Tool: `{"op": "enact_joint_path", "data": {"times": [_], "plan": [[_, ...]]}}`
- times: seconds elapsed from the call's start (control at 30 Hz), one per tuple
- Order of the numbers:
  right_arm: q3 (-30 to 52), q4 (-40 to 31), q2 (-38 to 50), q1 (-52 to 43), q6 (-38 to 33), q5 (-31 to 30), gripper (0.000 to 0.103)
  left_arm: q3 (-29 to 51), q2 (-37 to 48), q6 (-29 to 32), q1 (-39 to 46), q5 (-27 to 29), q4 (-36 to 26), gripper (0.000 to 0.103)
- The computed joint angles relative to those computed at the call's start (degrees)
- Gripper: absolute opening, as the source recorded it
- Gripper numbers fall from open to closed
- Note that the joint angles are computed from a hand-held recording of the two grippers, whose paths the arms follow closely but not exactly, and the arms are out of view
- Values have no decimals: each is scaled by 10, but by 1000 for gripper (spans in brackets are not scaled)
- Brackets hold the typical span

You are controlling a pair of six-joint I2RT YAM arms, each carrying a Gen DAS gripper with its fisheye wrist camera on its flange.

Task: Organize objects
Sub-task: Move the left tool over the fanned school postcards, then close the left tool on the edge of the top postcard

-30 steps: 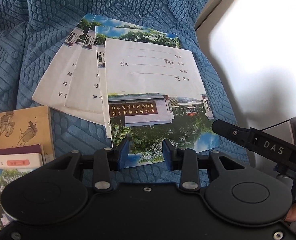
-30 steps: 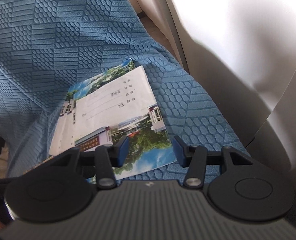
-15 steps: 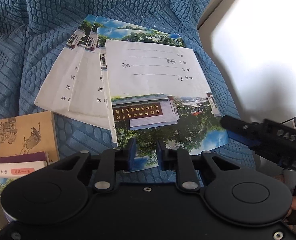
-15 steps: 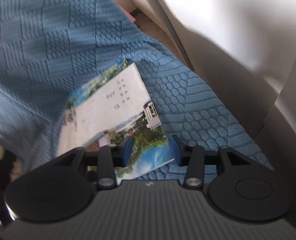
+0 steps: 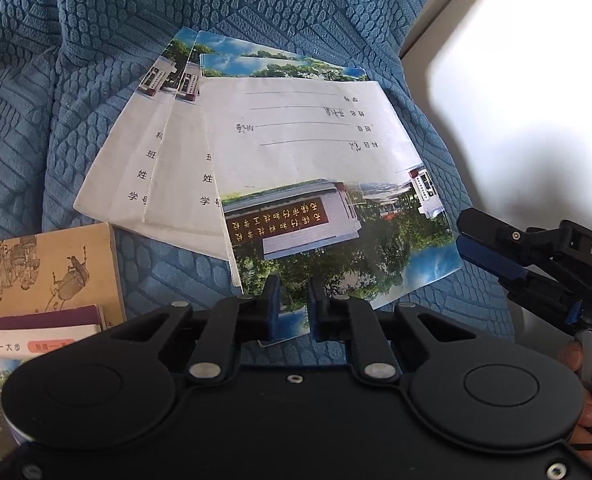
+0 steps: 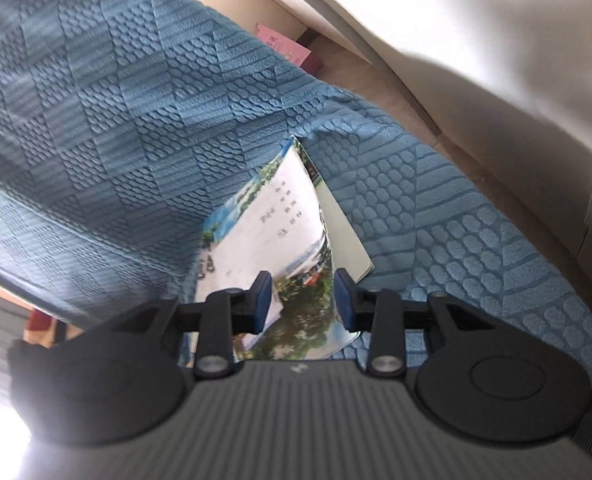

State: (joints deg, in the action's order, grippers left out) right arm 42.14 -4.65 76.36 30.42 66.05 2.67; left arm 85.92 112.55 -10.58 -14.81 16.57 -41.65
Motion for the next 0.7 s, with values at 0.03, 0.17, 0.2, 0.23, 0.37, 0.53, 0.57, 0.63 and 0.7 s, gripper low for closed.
{"op": "enact_joint_path", "data": {"times": [0.03, 0.17, 0.2, 0.23, 0.37, 0.53, 0.57, 0.63, 0.7], "plan": [[5, -2, 6, 1, -3, 2, 36, 1, 1, 0, 0, 0, -1, 13], [44, -60, 33, 5, -19, 32, 36, 4, 4, -3, 3, 1, -5, 7], [53, -75, 40, 5, -19, 38, 36, 8, 7, -6, 6, 4, -9, 6], [52, -75, 42, 3, -15, 38, 36, 12, 10, -8, 8, 7, -13, 6], [-8, 13, 11, -28, 6, -25, 36, 14, 11, -7, 9, 7, -15, 3], [-62, 119, -9, -50, 20, -89, 29, 6, 6, -6, 5, 0, -10, 3], [-54, 107, -6, -47, 17, -84, 29, 8, 7, -5, 4, -1, -12, 3], [-21, 60, 10, -37, -4, -63, 28, 11, 9, -4, 5, 0, -15, 3], [9, 27, 29, -30, -32, -55, 24, 18, 14, -8, 7, 5, -20, 3]]}}
